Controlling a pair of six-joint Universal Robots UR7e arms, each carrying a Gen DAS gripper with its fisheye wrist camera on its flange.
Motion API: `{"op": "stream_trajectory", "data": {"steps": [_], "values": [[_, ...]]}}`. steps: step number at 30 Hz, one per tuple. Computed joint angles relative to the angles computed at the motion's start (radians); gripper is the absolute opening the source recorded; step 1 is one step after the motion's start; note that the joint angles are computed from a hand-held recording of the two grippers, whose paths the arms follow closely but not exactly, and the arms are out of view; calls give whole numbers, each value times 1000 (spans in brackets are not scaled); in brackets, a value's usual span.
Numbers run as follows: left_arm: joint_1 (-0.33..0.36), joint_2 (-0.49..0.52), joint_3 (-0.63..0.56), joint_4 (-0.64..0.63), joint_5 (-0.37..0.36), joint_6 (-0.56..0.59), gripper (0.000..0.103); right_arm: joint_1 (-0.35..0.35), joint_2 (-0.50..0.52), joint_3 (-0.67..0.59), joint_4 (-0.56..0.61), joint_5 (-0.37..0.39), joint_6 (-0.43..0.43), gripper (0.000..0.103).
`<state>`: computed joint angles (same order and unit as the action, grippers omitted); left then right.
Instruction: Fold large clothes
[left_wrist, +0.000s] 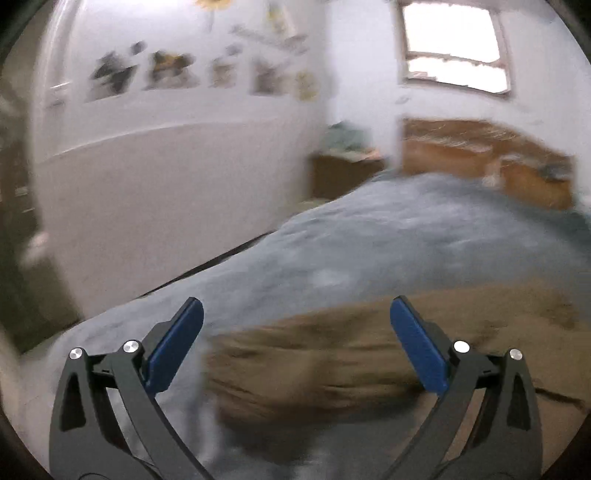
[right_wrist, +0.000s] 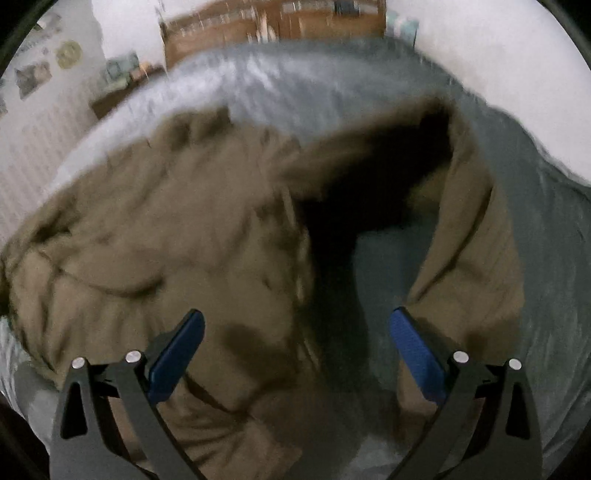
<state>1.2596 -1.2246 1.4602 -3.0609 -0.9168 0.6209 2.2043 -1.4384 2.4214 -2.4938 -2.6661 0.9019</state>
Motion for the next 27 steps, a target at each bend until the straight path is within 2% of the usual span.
{"op": "stream_trajectory", "data": {"steps": [1, 3, 6, 8, 9, 12, 14, 16, 17, 18, 19, 21, 23, 26, 27], "values": [[1, -17, 10, 69, -47, -1, 100, -16, -10, 5, 8, 29, 8, 100], [-6, -30, 35, 220, -73, 23, 100, -38, -32, 31, -58, 95, -12, 100], [-13, -34, 73, 326, -53, 85, 100, -25, -53, 41, -39, 103, 24, 100], [-24, -25, 104, 349, -12, 135, 100, -18, -55, 46, -32, 109, 30, 100], [-24, -22, 113, 389, -5, 144, 100, -52, -56, 56, -69, 119, -10, 100], [-13, 15, 81, 510, 14, 108, 100, -103, -50, 73, -142, 196, -61, 100], [4, 54, 46, 547, 27, 104, 100, -129, -32, 73, -189, 240, -117, 97], [15, 92, 4, 608, 55, 48, 97, -127, -15, 72, -204, 247, -165, 58], [19, 95, -12, 671, 44, 0, 87, -128, -3, 63, -209, 256, -189, 51], [20, 88, -13, 725, 25, -24, 70, -129, 12, 54, -209, 261, -199, 38], [17, 88, -5, 739, 18, -24, 61, -126, 28, 45, -217, 260, -214, 28], [2, 69, 42, 739, 15, 22, 23, -110, 47, 30, -203, 228, -204, 14], [-6, 54, 59, 808, -12, -5, 12, -92, 57, 19, -188, 174, -180, 9], [-10, -1, 39, 1000, -128, -97, 9, -30, 40, -14, -26, -43, -45, 9], [-15, -28, 49, 1048, -173, -101, 9, -15, 19, -24, 64, -124, 40, 9]]}}
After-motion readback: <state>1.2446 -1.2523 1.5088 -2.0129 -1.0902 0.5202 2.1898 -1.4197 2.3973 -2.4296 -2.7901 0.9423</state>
